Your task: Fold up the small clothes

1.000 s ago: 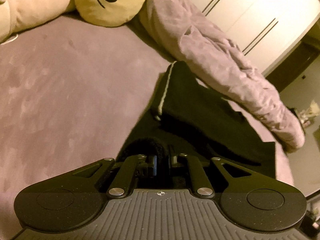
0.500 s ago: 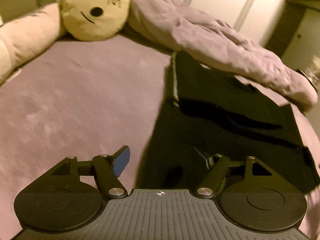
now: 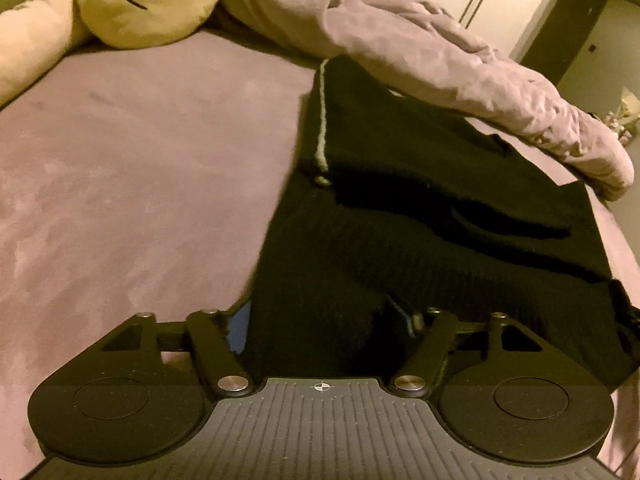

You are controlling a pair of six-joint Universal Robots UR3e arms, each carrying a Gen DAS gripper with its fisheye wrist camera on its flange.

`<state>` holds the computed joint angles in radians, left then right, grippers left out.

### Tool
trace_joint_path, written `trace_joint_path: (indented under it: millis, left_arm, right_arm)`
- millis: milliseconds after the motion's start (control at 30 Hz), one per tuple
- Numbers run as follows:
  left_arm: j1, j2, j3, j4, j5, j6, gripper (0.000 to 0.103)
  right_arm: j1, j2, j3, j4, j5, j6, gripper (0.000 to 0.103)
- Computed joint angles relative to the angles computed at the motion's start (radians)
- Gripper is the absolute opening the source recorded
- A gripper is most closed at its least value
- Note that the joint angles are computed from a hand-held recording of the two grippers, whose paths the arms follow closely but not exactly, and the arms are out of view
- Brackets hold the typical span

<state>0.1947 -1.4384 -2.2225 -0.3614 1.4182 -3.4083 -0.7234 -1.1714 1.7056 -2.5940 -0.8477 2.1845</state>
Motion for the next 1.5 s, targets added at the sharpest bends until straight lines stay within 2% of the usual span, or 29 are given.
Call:
trace_joint_path:
  millis: [33,67,100,133,167,200,267,400,467,500,567,600,633,700,867,1033,1167,1300,1500]
  left_arm:
    - [-0.004,-0.012,0.011,0.003,0.009,0.007,0.052]
    - [-0.005,-0.019,0.018,0.003,0.014,0.017,0.049]
    - [-0.007,-0.022,0.022,0.003,0.017,0.024,0.04]
    - [-0.003,-0.02,0.022,0.003,0.014,0.032,0.034]
    - [0.003,-0.015,0.019,0.005,0.005,0.041,0.031]
    - [0.006,-0.009,0.017,0.004,0.002,0.05,0.021]
    - [0.021,0.012,0.003,0.01,-0.025,0.071,0.019]
    - [0.056,0.035,-0.028,0.037,-0.108,0.129,0.019]
    - [0.061,0.012,-0.017,0.03,-0.127,0.141,0.026]
    - [0.06,-0.005,-0.008,0.029,-0.132,0.144,0.034]
    - [0.062,-0.041,-0.004,0.049,-0.153,0.154,0.034]
    - [0.066,-0.056,-0.006,0.062,-0.17,0.157,0.031]
    - [0.065,-0.067,-0.006,0.072,-0.176,0.157,0.018]
    - [0.063,-0.087,-0.008,0.117,-0.175,0.161,0.015]
    - [0.107,-0.047,-0.014,0.156,-0.26,0.17,0.013]
    - [0.123,0.027,0.047,0.055,-0.303,0.1,0.013]
    - [0.105,0.054,0.159,-0.074,-0.287,0.067,0.013]
    - [0.094,0.019,0.293,-0.155,-0.264,0.027,0.013]
    - [0.076,-0.092,0.527,-0.226,-0.232,-0.019,0.013]
  right_arm:
    - [0.011,0.014,-0.021,0.01,-0.005,0.0,0.065]
    - [0.018,0.025,-0.04,0.025,-0.009,-0.002,0.062]
    - [0.028,0.036,-0.064,0.042,-0.02,-0.003,0.051]
    - [0.034,0.046,-0.084,0.056,-0.025,-0.003,0.045]
    - [0.037,0.053,-0.105,0.082,-0.024,-0.005,0.034]
    - [0.036,0.053,-0.119,0.111,-0.017,-0.015,0.023]
    - [0.036,0.039,-0.113,0.134,-0.001,-0.063,0.016]
    - [0.044,0.012,-0.088,0.155,-0.007,-0.16,0.016]
    - [0.056,0.028,-0.091,0.125,-0.025,-0.158,0.022]
    - [0.059,0.038,-0.1,0.12,-0.027,-0.143,0.024]
    - [0.065,0.058,-0.125,0.129,-0.022,-0.118,0.024]
    - [0.066,0.067,-0.134,0.133,-0.016,-0.102,0.024]
    - [0.065,0.076,-0.145,0.143,-0.008,-0.094,0.023]
    - [0.059,0.087,-0.165,0.179,0.015,-0.094,0.014]
    - [0.034,0.078,-0.206,0.284,0.068,-0.086,0.011]
    - [0.01,0.047,-0.27,0.419,0.119,0.01,0.011]
    - [0.011,0.033,-0.362,0.527,0.121,0.066,0.011]
    - [0.026,0.057,-0.518,0.666,0.126,0.092,0.011]
    - [0.066,0.16,-0.788,0.764,0.143,0.206,0.011]
